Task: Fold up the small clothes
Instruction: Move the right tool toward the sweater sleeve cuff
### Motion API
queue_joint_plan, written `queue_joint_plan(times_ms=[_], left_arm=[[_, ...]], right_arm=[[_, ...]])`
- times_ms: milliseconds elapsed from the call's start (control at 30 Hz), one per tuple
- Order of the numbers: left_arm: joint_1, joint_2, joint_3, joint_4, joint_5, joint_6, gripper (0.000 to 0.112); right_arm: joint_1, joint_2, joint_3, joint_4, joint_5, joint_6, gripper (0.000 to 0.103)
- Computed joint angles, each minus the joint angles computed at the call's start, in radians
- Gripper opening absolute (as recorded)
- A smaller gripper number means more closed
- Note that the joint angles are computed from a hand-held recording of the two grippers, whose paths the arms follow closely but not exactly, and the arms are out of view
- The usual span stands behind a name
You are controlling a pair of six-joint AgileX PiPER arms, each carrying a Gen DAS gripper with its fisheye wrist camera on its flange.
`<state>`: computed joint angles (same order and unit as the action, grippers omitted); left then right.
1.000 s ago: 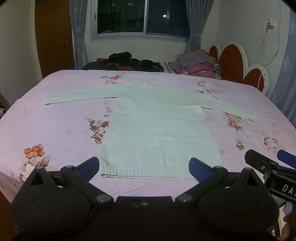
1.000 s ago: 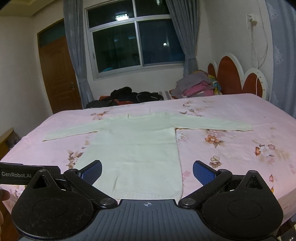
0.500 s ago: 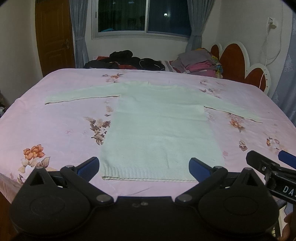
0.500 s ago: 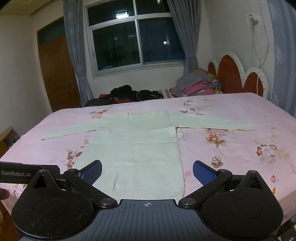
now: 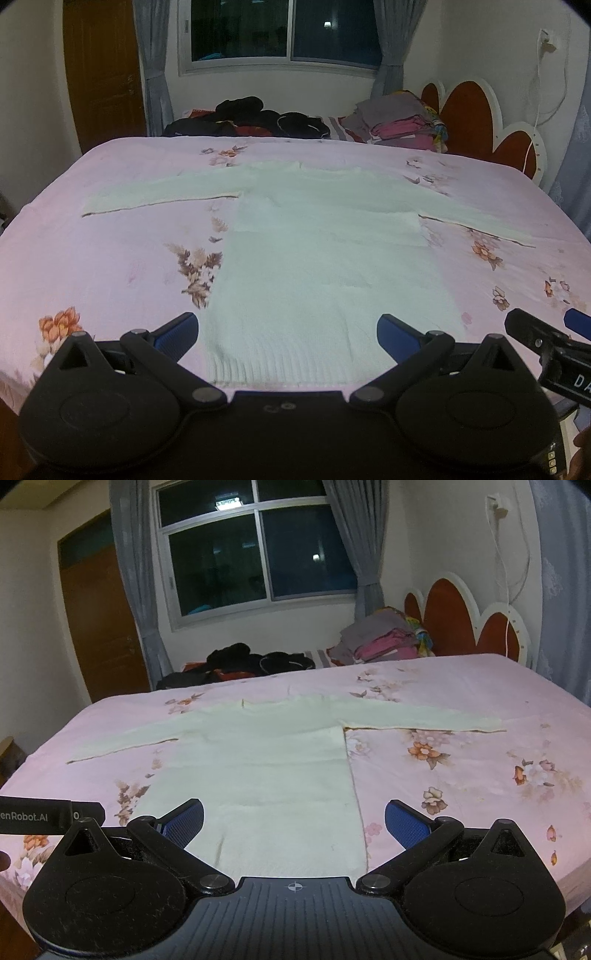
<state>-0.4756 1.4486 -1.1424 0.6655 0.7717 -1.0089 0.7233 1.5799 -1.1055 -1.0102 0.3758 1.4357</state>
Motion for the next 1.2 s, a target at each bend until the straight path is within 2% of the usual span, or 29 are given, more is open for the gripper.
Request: queue_joint_plan(times_ms=[167,333,567,733,933,1033,1200], left_arm=[[0.082,0.064,-0.056,-0.062,-0.061,0.108,0.103],[0.187,0.156,-0.151,-0.178,-0.115,0.289,0.103],[0.316,0.305,-0.323,-0.359,-0.143,0.558,0.103],[0.386,0.42,-0.475,-0.469,-0.122,0.714,0.103],[0.437,0.539,-0.636,-0.556,-0.076,0.816,0.103],[0.448,0.605,-0.723,-0.573,-0.043,0.827,0.103],[0.445,0.697,-0.853,-0.567,0.011,0.799,0.103]], right_arm=[[-0.015,0.085,-0.093,0.039,0.015,-0.039,0.103],[-0.033,0.192,-0.224,0.097,0.043,-0.096,0.103],[-0.047,0.374,-0.48,0.196,0.134,-0.185,0.103],[-0.049,0.504,-0.698,0.264,0.241,-0.264,0.103],[-0.067,0.638,-0.935,0.334,0.357,-0.347,0.103],[-0.086,0.674,-0.996,0.359,0.386,-0.382,0.103],[-0.135,0.707,-1.038,0.382,0.385,-0.424,0.103]])
